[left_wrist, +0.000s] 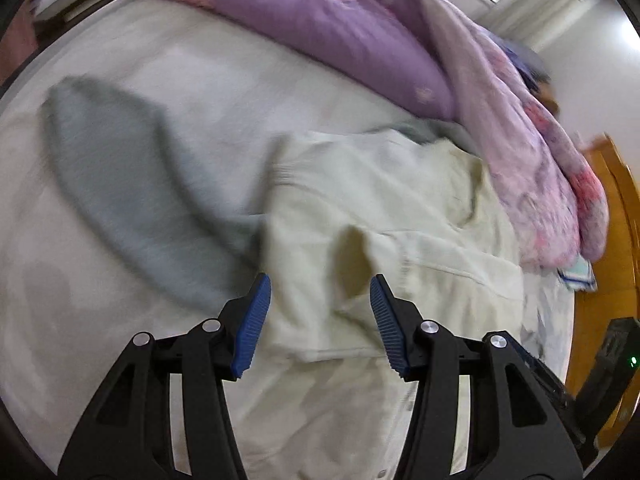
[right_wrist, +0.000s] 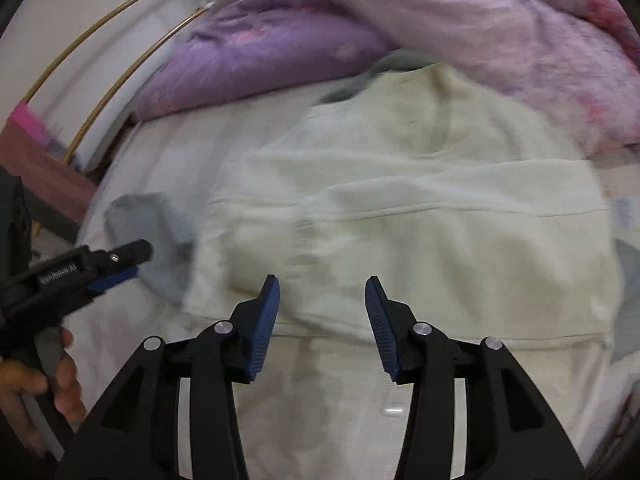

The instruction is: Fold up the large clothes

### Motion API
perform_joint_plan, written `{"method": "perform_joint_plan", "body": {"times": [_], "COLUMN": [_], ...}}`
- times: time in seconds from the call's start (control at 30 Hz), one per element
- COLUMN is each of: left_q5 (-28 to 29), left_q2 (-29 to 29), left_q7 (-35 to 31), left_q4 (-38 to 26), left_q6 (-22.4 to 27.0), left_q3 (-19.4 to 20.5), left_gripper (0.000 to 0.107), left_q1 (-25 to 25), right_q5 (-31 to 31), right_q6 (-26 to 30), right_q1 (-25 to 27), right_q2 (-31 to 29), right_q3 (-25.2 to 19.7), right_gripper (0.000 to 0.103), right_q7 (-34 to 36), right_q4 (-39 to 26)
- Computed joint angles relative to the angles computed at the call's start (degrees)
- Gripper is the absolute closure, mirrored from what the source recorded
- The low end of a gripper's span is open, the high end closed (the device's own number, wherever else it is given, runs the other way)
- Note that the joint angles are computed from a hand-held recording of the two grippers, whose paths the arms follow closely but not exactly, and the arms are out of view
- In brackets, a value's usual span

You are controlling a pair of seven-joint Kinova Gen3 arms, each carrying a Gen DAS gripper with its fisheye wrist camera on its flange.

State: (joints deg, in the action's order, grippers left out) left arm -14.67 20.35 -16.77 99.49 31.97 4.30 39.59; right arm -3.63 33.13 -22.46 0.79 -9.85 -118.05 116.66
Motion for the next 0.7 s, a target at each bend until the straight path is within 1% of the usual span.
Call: {"method": "perform_joint_plan", "body": {"times": [0.03, 0.07, 0.1, 0.13, 0.17, 0.23, 0.27, 0.3, 0.33, 0.37, 0.4, 0.43, 0.47, 0.5, 0.53, 0.6, 0.63, 0.67, 0.7], "left_q5": [1.1, 2.0, 2.6, 3.0, 3.4, 4.4, 5.2, 6.1, 7.2, 8.3, 9.5, 10.8, 12.7, 14.2, 15.2, 14.4, 14.3, 15.2, 16.8], "left_q2": [1.4, 3.1, 4.4, 6.0, 7.7, 10.7, 12.9, 14.9, 17.3, 18.7, 20.1, 20.7, 20.6, 20.4, 20.6, 21.7, 22.0, 21.7, 20.8], "left_q7": [-2.2, -4.0, -5.5, -7.6, -9.4, -12.5, -14.6, -15.9, -16.8, -17.1, -16.9, -16.7, -16.7, -17.5, -18.5, -19.7, -21.0, -22.9, -24.6], "left_q4": [-1.7, -4.0, -5.7, -7.9, -10.2, -13.8, -16.3, -18.5, -20.3, -21.7, -22.2, -21.7, -20.8, -19.6, -19.1, -20.8, -21.6, -21.6, -20.9], "left_q6": [-0.5, -1.0, -1.0, -1.1, -1.0, -0.2, 1.5, 3.8, 6.1, 8.4, 10.0, 10.6, 10.3, 9.1, 8.4, 10.0, 10.6, 10.2, 8.9], "left_q3": [1.7, 2.8, 3.5, 4.6, 5.1, 4.5, 4.6, 4.7, 4.3, 3.8, 3.1, 1.6, -0.1, -0.9, -0.9, -0.4, -0.8, -0.2, 1.1], "left_gripper": [0.055, 0.055, 0.055, 0.055, 0.055, 0.055, 0.052, 0.051, 0.051, 0.051, 0.051, 0.051, 0.051, 0.051, 0.051, 0.051, 0.051, 0.051, 0.051], "left_q1": [-1.2, -1.8, -2.1, -2.5, -2.3, -0.8, -0.7, -0.8, -0.8, -0.8, -1.1, -0.9, -0.6, -0.7, -1.2, -1.2, -0.8, -1.3, -2.9], "right_q5": [-2.3, -4.1, -5.1, -6.1, -6.5, -5.0, -4.8, -5.5, -7.2, -9.5, -11.9, -13.3, -13.7, -13.4, -14.0, -13.8, -13.2, -13.2, -14.1], "right_q6": [0.5, 1.0, 1.7, 2.1, 2.5, 3.0, 3.8, 4.3, 4.9, 5.9, 6.7, 6.6, 6.4, 6.2, 5.6, 4.6, 5.4, 7.2, 8.8], "right_q1": [1.7, 4.1, 6.5, 8.3, 10.5, 14.6, 15.9, 18.0, 20.6, 23.2, 25.7, 27.2, 27.6, 27.2, 27.9, 28.6, 28.1, 28.3, 29.0], "right_q2": [-0.2, -0.4, -0.2, 0.1, -0.1, 0.2, 1.0, 2.0, 3.7, 5.4, 7.5, 8.7, 10.5, 12.7, 13.9, 15.8, 15.9, 15.8, 15.6], "right_q3": [1.4, 3.5, 5.4, 6.5, 7.9, 10.2, 11.5, 11.7, 12.4, 12.0, 11.2, 11.3, 11.5, 11.7, 11.1, 10.2, 10.6, 10.7, 10.5], "right_gripper": [0.061, 0.070, 0.085, 0.087, 0.087, 0.088, 0.088, 0.088, 0.088, 0.088, 0.088, 0.088, 0.088, 0.091, 0.091, 0.091, 0.091, 0.086, 0.085], "right_q7": [2.1, 3.5, 4.6, 5.9, 6.5, 5.8, 6.3, 7.6, 9.9, 12.3, 14.6, 16.8, 19.0, 20.8, 22.0, 23.4, 23.0, 22.4, 22.8], "right_q4": [0.6, 1.4, 1.7, 1.9, 2.3, 2.5, 2.3, 2.2, 2.1, 1.8, 1.4, 1.7, 1.8, 1.9, 2.1, 2.3, 1.7, 0.6, -0.4]}}
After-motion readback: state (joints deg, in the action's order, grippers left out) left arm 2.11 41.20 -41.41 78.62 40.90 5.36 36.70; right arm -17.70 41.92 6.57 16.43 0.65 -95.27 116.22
